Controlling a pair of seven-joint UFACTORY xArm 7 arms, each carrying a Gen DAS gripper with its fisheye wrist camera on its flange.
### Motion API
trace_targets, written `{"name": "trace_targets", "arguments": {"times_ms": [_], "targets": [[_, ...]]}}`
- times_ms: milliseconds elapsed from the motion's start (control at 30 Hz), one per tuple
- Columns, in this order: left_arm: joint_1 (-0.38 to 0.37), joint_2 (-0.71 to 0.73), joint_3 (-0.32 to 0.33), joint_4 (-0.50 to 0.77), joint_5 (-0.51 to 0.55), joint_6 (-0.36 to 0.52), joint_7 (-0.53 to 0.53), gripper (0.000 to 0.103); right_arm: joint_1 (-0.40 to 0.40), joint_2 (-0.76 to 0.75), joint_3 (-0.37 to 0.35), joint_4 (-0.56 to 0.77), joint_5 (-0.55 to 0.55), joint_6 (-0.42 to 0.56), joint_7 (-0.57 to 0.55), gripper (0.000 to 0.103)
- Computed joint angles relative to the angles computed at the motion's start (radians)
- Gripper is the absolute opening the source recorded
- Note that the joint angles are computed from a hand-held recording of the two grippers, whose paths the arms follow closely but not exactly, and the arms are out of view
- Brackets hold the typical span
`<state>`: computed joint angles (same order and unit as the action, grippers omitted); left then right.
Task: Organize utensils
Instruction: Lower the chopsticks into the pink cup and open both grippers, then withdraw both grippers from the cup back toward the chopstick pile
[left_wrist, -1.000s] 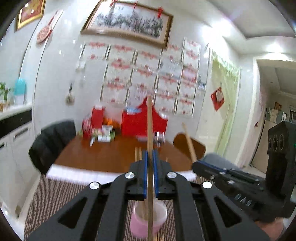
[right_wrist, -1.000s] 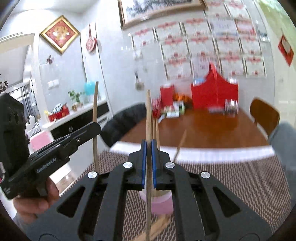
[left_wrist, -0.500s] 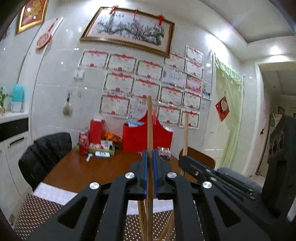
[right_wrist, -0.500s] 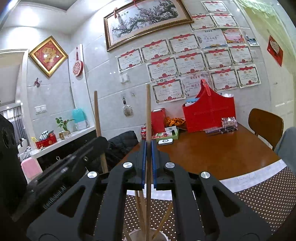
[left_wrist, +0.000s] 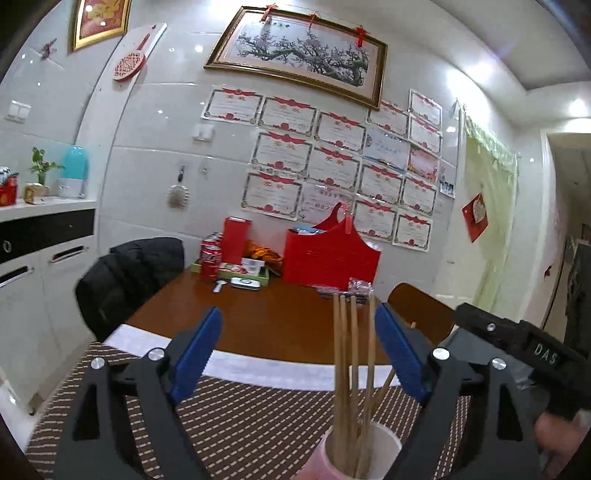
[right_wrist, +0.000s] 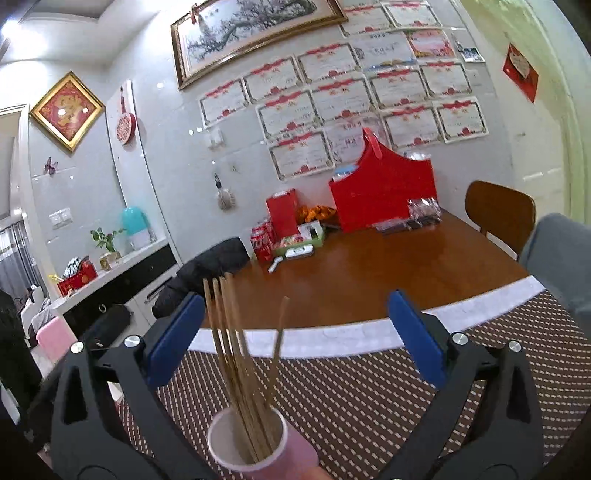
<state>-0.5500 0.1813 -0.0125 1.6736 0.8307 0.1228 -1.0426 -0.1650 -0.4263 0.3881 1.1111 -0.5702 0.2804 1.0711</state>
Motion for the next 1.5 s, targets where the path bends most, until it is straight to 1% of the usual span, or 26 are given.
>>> {"name": "trace_targets", "arguments": {"times_ms": [33,67,167,233,300,500,667,767,867,1067,1133,1233,1367,1500], "targets": [[-0.010,-0.031,0.004,-0.023,0.021,0.033,-0.004,0.085,0.015,-0.023,-0.010,-0.012,0.014,0.022,-0.008,0.097],[-0.008,-0.055,-0.005,-0.041,0.038,0.059,-0.005,0.086,0.026,-0.038,-0.017,-0.018,0.027,0.044,-0.017,0.097],[0.016,-0.111,-0.056,-0.081,0.030,0.133,0.037,0.087,0.077,-0.080,-0.039,-0.037,0.081,0.102,-0.058,0.097],[0.030,-0.155,-0.096,-0.111,-0.010,0.207,0.096,0.087,0.103,-0.104,-0.043,-0.043,0.112,0.143,-0.082,0.097],[0.046,-0.192,-0.129,-0.139,-0.051,0.252,0.140,0.087,0.121,-0.120,-0.042,-0.046,0.137,0.171,-0.100,0.097],[0.095,-0.297,-0.205,-0.230,-0.145,0.320,0.240,0.087,0.184,-0.183,-0.039,-0.067,0.213,0.278,-0.150,0.097],[0.123,-0.370,-0.245,-0.305,-0.247,0.363,0.350,0.087,0.226,-0.253,-0.042,-0.115,0.274,0.346,-0.172,0.097],[0.145,-0.405,-0.266,-0.348,-0.297,0.384,0.388,0.087,0.244,-0.291,-0.044,-0.146,0.306,0.382,-0.177,0.097],[0.146,-0.441,-0.267,-0.402,-0.403,0.413,0.458,0.087,0.264,-0.338,-0.046,-0.192,0.339,0.412,-0.178,0.097],[0.150,-0.458,-0.282,-0.468,-0.533,0.477,0.577,0.087,0.315,-0.403,-0.061,-0.278,0.417,0.460,-0.180,0.097],[0.142,-0.449,-0.280,-0.477,-0.573,0.516,0.622,0.087,0.327,-0.415,-0.061,-0.294,0.433,0.474,-0.184,0.097],[0.132,-0.432,-0.281,-0.483,-0.608,0.557,0.675,0.087,0.340,-0.426,-0.063,-0.313,0.452,0.484,-0.189,0.097],[0.121,-0.411,-0.279,-0.486,-0.638,0.580,0.729,0.087,0.350,-0.430,-0.062,-0.328,0.470,0.498,-0.188,0.097],[0.115,-0.372,-0.279,-0.462,-0.644,0.605,0.760,0.087,0.356,-0.430,-0.065,-0.332,0.478,0.504,-0.193,0.097]]}}
